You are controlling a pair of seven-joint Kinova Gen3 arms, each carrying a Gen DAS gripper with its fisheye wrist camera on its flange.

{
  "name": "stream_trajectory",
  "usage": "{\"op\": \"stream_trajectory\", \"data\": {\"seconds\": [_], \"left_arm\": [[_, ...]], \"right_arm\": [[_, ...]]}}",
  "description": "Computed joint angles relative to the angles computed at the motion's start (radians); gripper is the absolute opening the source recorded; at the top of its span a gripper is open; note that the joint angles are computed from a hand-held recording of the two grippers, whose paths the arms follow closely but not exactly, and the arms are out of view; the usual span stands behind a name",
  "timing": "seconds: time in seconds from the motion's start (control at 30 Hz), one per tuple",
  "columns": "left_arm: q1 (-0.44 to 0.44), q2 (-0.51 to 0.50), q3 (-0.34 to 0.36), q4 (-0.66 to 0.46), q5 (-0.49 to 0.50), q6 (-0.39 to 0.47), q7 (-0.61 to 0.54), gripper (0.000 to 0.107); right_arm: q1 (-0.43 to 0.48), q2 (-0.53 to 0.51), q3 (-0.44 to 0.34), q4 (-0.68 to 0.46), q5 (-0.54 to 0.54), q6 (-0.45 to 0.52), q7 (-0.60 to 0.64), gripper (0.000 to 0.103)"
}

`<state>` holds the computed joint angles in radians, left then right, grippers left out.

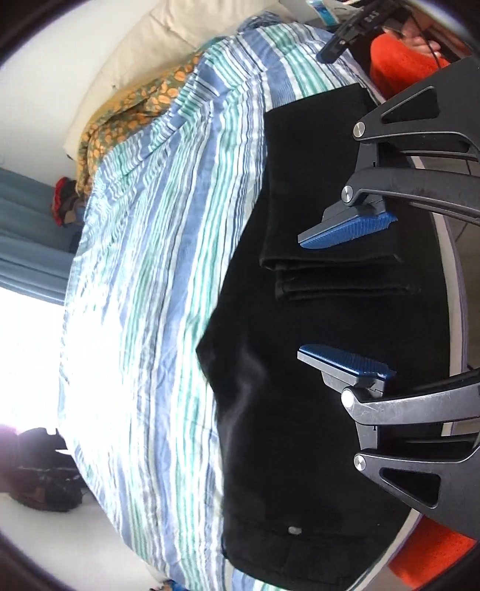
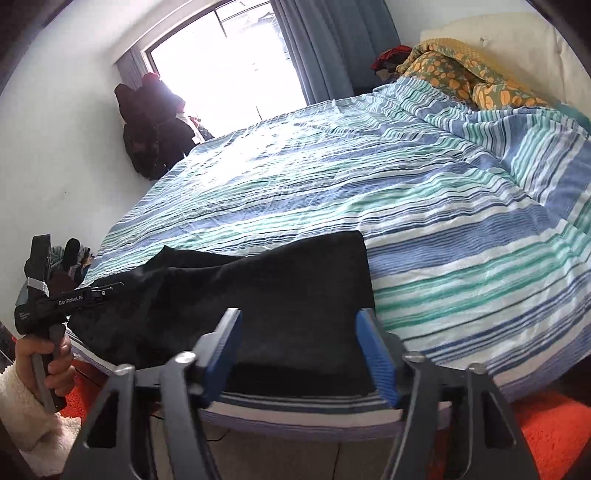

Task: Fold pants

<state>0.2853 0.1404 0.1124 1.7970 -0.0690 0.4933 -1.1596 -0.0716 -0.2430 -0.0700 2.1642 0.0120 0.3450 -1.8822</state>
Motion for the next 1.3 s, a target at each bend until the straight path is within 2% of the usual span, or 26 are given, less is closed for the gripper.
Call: {"op": "stream_trajectory", "data": {"seconds": [0.07,0.13,0.2,0.23,0.33,0.43,0.53,0.63,0.67,0.73,0.8,0.9,1.0,1.1,1.2,1.3], "left_arm": [[-0.093,-0.026,0.085,0.030,0.034,-0.004,-0.081,0.057],[-0.156,-0.004,0.165,0.028,0.076,-0.012,-0.163,0.057],[-0.157,0.022,0.190,0.023,0.086,-0.003,-0.212,0.057],[-0.133,0.037,0.177,0.008,0.070,0.022,-0.213,0.057],[-0.034,0.084,0.077,-0.020,0.074,0.068,-0.215,0.057],[0.050,0.072,-0.048,0.022,0.180,0.045,-0.297,0.055],[0.162,0.064,-0.168,0.033,0.202,0.040,-0.334,0.055],[0.186,0.064,-0.180,0.036,0.174,0.037,-0.318,0.055],[0.182,0.062,-0.176,0.042,0.176,0.028,-0.321,0.055],[0.177,0.061,-0.168,0.044,0.164,0.026,-0.313,0.055],[0.174,0.062,-0.172,0.046,0.187,0.022,-0.334,0.055],[0.137,0.061,-0.139,0.052,0.202,0.014,-0.347,0.055],[0.160,0.063,-0.169,0.054,0.227,0.011,-0.361,0.056],[0.177,0.065,-0.175,0.054,0.202,0.006,-0.342,0.059],[0.204,0.064,-0.187,0.045,0.157,0.024,-0.313,0.065],[0.195,0.039,-0.186,0.055,0.157,0.030,-0.290,0.077]], "right_arm": [[-0.081,0.051,0.088,-0.046,-0.047,0.029,0.081,0.033],[-0.146,0.141,0.168,-0.097,-0.110,0.098,0.163,0.033],[-0.189,0.232,0.238,-0.120,-0.186,0.177,0.243,0.033],[-0.191,0.257,0.250,-0.136,-0.205,0.213,0.277,0.033],[-0.119,0.243,0.190,-0.200,-0.222,0.267,0.314,0.033],[0.004,0.235,0.081,-0.266,-0.200,0.246,0.299,0.033],[0.138,0.324,-0.027,-0.375,-0.171,0.282,0.275,0.033],[0.190,0.463,-0.061,-0.455,-0.144,0.349,0.232,0.033],[0.207,0.493,-0.076,-0.463,-0.139,0.354,0.218,0.030],[0.253,0.497,-0.136,-0.460,-0.113,0.345,0.187,0.029],[0.278,0.434,-0.161,-0.412,-0.132,0.297,0.200,0.030],[0.320,0.300,-0.196,-0.315,-0.235,0.240,0.301,0.030],[0.312,0.202,-0.199,-0.211,-0.316,0.220,0.383,0.030],[0.283,0.238,-0.219,-0.140,-0.278,0.220,0.341,0.031],[0.262,0.248,-0.202,-0.083,-0.298,0.139,0.284,0.031],[0.272,0.251,-0.190,-0.082,-0.377,0.132,0.362,0.039]]}}
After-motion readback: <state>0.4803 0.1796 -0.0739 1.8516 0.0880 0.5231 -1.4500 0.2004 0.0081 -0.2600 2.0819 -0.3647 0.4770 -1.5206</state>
